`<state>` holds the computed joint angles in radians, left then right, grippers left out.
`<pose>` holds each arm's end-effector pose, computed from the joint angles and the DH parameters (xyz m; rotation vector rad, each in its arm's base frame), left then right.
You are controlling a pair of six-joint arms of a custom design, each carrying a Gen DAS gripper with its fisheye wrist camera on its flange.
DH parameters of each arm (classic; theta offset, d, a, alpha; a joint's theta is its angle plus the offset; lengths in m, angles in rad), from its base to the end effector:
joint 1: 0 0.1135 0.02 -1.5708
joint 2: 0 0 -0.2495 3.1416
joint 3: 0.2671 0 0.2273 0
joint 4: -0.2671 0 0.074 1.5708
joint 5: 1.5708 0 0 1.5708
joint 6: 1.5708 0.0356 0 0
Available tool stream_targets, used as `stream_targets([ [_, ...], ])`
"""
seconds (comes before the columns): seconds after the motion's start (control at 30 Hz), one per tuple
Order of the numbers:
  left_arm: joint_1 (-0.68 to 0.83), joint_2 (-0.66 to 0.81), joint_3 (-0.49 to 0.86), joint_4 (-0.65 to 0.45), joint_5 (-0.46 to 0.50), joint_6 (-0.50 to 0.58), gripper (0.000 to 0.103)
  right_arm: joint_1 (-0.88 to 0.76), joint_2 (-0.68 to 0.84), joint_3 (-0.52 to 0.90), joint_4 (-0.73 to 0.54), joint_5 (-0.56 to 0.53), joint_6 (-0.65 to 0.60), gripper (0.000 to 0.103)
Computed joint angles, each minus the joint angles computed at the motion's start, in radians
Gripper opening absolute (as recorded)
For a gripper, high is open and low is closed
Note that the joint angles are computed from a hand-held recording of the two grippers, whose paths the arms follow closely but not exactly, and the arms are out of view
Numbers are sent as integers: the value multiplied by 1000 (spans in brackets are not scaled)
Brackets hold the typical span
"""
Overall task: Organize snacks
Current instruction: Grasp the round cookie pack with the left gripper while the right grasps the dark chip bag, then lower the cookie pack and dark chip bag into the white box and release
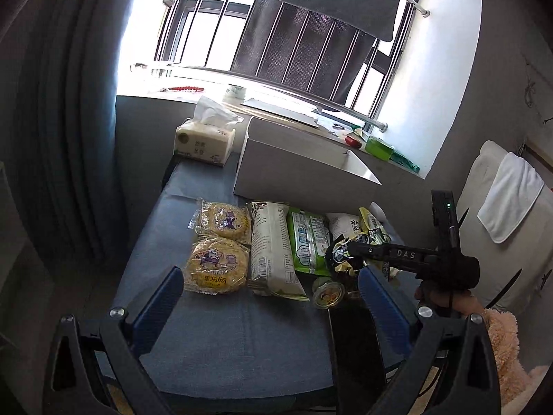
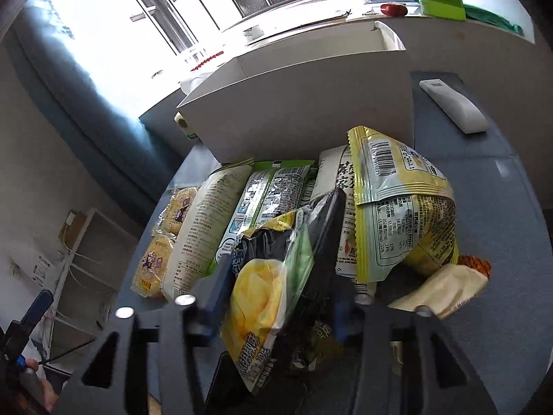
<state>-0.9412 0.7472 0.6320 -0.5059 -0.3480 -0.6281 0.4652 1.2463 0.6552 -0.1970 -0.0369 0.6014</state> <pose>0.0976 -0.1133 0.2549 0.1459 2.1921 -0.5226 0.2078 0.1058 0.1999 0.1469 2.4251 0.5482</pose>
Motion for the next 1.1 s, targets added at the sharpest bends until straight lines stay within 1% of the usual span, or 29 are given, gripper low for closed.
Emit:
stream_targets([
  [0.07, 9, -3, -7, 7, 10, 5, 103, -6, -13, -10, -3, 0, -4, 45],
  [0.17, 51, 28, -9, 31, 55, 42, 103, -15, -75, -32, -13, -12, -13, 43],
  [0.23, 92, 78, -6, 51, 85, 70, 103, -5, -142, -36, -39, -4, -11, 42],
  [0.3, 149, 132, -11, 93, 137, 109, 103, 31, -209, -25, -78, 51, -9, 42],
  [0.37, 217, 210, -9, 138, 205, 153, 103, 58, -289, -14, -131, 82, -14, 42],
  [0.43, 266, 312, 7, 180, 243, 193, 103, 80, -369, -6, -186, 98, -15, 42],
  [0.5, 300, 422, 27, 219, 249, 237, 103, 119, -439, 4, -245, 146, -14, 42],
  [0.57, 327, 532, 60, 236, 249, 287, 103, 165, -492, 14, -293, 203, -5, 42],
  [0.67, 365, 646, 89, 261, 280, 353, 103, 214, -548, 24, -351, 253, 9, 42],
  [0.77, 366, 713, 105, 282, 252, 373, 102, 238, -578, 22, -392, 283, 19, 42],
  [0.9, 368, 750, 115, 321, 231, 384, 102, 227, -585, 2, -391, 261, 24, 43],
  [0.93, 375, 759, 116, 332, 241, 388, 101, 223, -578, -1, -386, 254, 25, 43],
  [0.97, 385, 777, 125, 332, 258, 394, 91, 221, -575, -5, -381, 247, 24, 43],
  [1.0, 394, 807, 141, 319, 276, 407, 84, 220, -571, -8, -377, 240, 24, 43],
  [1.03, 383, 810, 129, 347, 234, 435, 81, 223, -566, -9, -372, 236, 23, 43],
  [1.07, 381, 813, 121, 365, 226, 455, 79, 228, -563, -9, -369, 236, 20, 43],
  [1.1, 387, 811, 118, 369, 241, 458, 79, 234, -559, -9, -365, 237, 18, 43],
])
